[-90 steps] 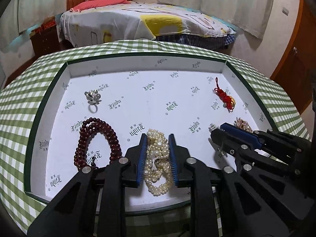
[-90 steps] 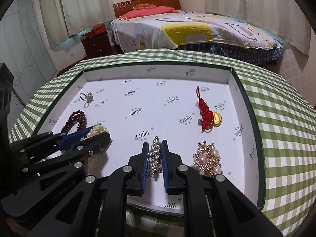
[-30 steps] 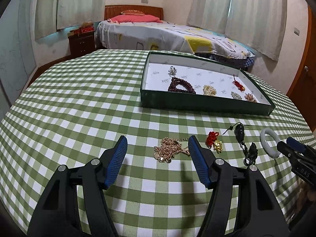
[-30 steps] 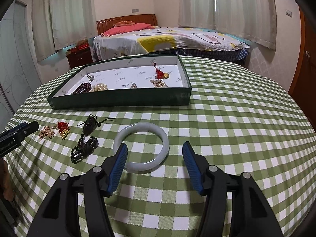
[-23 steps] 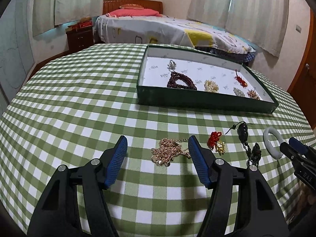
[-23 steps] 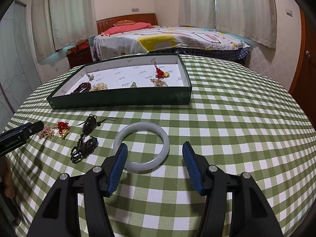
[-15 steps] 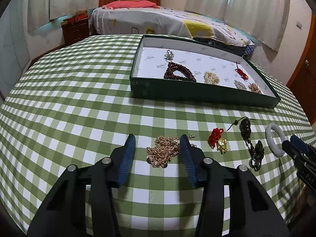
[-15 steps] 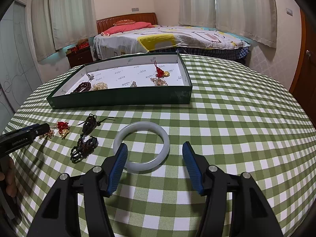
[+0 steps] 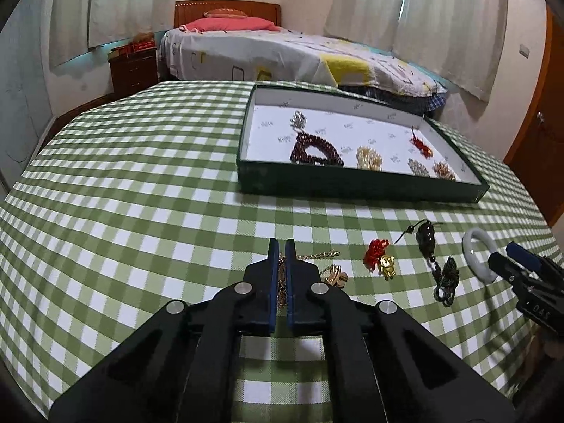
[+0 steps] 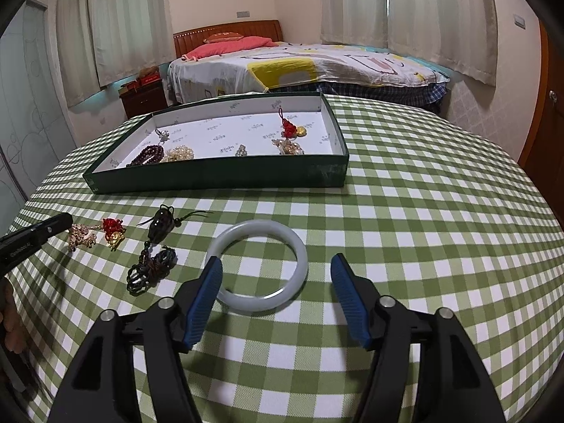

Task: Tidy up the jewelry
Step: 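Grasp the gold chain with the left tool while the right tool grasps the jade bangle rim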

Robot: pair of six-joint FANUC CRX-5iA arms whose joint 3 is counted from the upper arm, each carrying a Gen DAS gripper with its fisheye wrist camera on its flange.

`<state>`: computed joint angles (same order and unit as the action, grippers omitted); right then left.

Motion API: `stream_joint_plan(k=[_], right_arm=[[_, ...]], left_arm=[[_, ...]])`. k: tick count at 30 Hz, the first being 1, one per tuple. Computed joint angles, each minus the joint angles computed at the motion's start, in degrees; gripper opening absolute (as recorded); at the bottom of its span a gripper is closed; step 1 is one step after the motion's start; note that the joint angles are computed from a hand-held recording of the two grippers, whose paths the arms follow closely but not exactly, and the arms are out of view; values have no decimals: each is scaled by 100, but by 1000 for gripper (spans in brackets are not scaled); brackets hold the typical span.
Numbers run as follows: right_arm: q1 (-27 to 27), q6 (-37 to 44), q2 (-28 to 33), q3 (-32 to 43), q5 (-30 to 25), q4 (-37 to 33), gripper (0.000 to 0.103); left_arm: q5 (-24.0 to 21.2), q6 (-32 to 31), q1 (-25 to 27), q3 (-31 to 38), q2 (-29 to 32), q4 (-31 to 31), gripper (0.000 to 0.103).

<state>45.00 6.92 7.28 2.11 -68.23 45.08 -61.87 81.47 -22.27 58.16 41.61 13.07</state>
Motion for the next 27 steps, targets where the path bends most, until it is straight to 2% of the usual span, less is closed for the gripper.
stream_joint_plan(k=[10, 16, 17, 20, 21, 25, 26, 27], right_arm=[[-72, 239, 99, 189, -5, -219, 69], [-85, 207, 71, 165, 32, -245, 70], [-86, 209, 69, 162, 38, -246, 70], [-87, 204, 66, 158, 44, -249, 70], [-85, 198, 64, 156, 47, -249, 70], [-86, 194, 62, 152, 54, -252, 70], [-84, 190, 62, 152, 52, -249, 70], [-86, 195, 63, 152, 52, -250, 70]], left_arm=[[74, -89, 41, -112, -43, 153, 4], [-248, -141, 21, 166, 141, 181, 4], [-211, -131, 18, 100, 114, 183, 9], [-247, -96, 0, 120, 130, 136, 34], [-301, -43, -1, 191, 169, 119, 37], [-673, 105, 14, 693, 468, 137, 37], [-713, 90, 12, 762, 514, 153, 34], [-717, 58, 9, 767, 520, 154, 21]])
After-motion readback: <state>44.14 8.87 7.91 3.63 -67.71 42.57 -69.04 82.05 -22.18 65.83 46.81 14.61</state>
